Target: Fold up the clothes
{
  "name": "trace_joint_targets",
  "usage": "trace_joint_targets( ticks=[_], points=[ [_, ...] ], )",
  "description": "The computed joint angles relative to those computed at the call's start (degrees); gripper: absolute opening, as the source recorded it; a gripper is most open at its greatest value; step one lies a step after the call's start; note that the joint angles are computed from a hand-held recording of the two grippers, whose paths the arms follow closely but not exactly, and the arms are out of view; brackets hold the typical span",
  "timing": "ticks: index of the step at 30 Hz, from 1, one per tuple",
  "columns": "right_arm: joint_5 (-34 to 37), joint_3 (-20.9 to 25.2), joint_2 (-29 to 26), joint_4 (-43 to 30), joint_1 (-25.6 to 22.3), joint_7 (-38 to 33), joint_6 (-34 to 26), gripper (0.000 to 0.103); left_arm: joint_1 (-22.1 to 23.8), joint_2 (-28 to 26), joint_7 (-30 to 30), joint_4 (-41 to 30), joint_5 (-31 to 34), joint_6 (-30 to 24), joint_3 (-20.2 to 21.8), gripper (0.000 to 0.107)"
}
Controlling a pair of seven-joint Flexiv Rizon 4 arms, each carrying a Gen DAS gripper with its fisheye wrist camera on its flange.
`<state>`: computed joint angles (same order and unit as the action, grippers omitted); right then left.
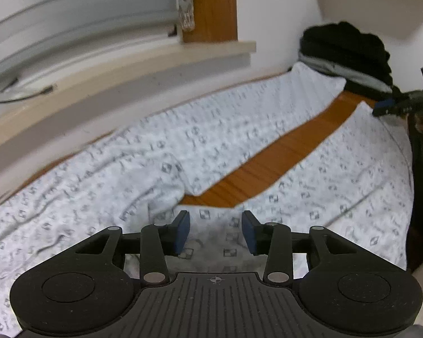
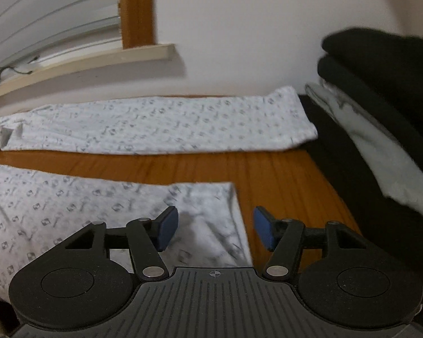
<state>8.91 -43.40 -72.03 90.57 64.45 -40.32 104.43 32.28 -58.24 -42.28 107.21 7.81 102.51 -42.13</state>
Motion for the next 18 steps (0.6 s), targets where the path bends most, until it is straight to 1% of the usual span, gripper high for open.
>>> trace_joint_targets(
  ticks=[2,3,4,5,6,7,8,9,12,14,18],
  points=[
    [-0.07,1.15,0.27,-0.59,-1.25,-0.22,0.83,0.059,0.31,-0.77,0.65,-0.72,-0.21,-1.57,-0.37,0.044],
    [-0.18,1.61,0.32,-1.21,-1.84,-0.39,0.82,0.057,0.64,-1.12,1.00,-0.82,-0.40,-1.87,-0.67,0.043],
    [-0.47,2.08,0.43,-1.79,-2.41,-0.68,0.63,0.052,1.16,-1.64,1.37,-0.87,-0.55,-1.98,-1.24,0.043],
    [-0.93,2.55,0.58,-2.33,-2.95,-1.03,0.31,0.046,1.54,-2.02,1.56,-0.85,-0.76,-1.99,-1.76,0.039],
    [-1.42,3.02,0.73,-2.86,-3.51,-1.35,-0.01,0.038,1.80,-2.37,1.68,-0.86,-0.92,-1.83,-2.11,0.030],
    [-1.95,3.65,1.11,-2.98,-4.01,-1.84,0.21,0.030,1.73,-2.60,1.68,-0.89,-1.00,-1.21,-2.07,0.026],
    [-2.42,4.42,1.67,-2.78,-4.47,-2.57,0.85,0.021,1.76,-2.82,1.64,-0.92,-0.94,-0.79,-2.12,0.019],
    [-2.79,5.24,2.24,-2.63,-4.95,-3.42,1.43,0.006,1.98,-3.05,1.70,-0.93,-0.75,-0.81,-2.39,0.016],
    [1.07,1.28,1.46,-0.30,-1.25,-3.91,3.19,0.006,2.12,-3.80,1.56,-1.16,-0.40,-0.24,-2.70,0.016],
    [2.79,1.30,2.10,0.92,-0.53,-5.03,4.35,0.007,2.19,-4.11,1.31,-1.29,-0.19,-0.08,-2.85,0.016],
    [2.08,2.59,3.34,1.40,-0.59,-7.25,1.95,0.011,1.92,-4.05,0.84,-1.44,0.17,0.18,-2.53,0.016]
  ],
)
